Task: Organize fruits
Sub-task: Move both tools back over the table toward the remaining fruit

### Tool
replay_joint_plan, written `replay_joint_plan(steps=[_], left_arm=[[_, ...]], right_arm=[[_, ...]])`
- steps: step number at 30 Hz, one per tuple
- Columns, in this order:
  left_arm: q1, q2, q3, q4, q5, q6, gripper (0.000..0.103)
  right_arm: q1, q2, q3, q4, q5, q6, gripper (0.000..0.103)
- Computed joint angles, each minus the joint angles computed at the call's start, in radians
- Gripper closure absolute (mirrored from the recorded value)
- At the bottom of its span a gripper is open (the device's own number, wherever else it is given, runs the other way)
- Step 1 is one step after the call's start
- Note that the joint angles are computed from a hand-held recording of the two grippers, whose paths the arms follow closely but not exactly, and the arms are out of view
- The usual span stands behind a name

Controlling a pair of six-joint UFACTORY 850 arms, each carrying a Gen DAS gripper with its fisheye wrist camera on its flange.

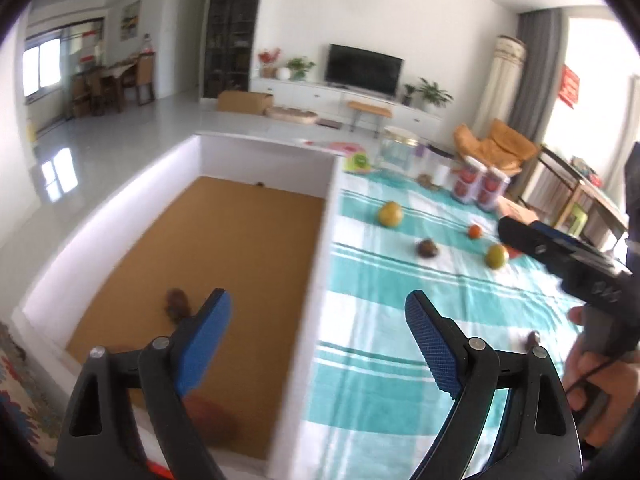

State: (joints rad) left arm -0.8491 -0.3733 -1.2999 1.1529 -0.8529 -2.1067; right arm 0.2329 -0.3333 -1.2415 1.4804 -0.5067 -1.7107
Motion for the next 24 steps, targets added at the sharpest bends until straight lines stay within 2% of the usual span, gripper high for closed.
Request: replay_joint_plan(steps=[2, 3, 4, 5, 7, 11, 15, 19, 24], left_arm=[[0.012, -0.066, -0.062, -0.03, 0.151, 0.074, 0.012], [0.022, -0.106, -0.096, -0.071, 0.22, 0.122, 0.012], [0.032, -0.148, -0.126, -0.108, 0.27, 0.161, 0.012], [0.039, -0.194, -0.162, -0.159, 0.287, 0.212, 0.012], [0.044, -0.282, -0.242, -0.223, 0.268, 0.29, 0.012], [0.027, -0.383, -0.337, -0.184, 0.172, 0.326, 0.012], [0.034, -0.416, -0.362, -0.201, 0.164, 0.348, 0.012], [0.035, -0.425, -0.36, -0.198, 0.155, 0.341, 0.012], [0.034, -0.445, -0.387, -0.213, 0.13, 0.363, 0.011]], right_arm=[[-0.025, -0.022, 0.045, -0.015, 0.123, -0.015, 0.007], [-0.039, -0.035, 0.064, -0.053, 0.154, 0.017, 0.007], [-0.061, -0.048, 0.08, -0.086, 0.174, 0.046, 0.008], [-0.085, -0.054, 0.102, -0.091, 0.19, 0.042, 0.008], [-0.124, -0.052, 0.144, -0.065, 0.215, -0.006, 0.008], [-0.175, -0.052, 0.188, 0.118, 0.253, -0.237, 0.008], [-0.176, -0.072, 0.18, 0.197, 0.273, -0.321, 0.008], [-0.161, -0.098, 0.163, 0.12, 0.292, -0.233, 0.008], [-0.148, -0.087, 0.182, 0.307, 0.317, -0.428, 0.008]])
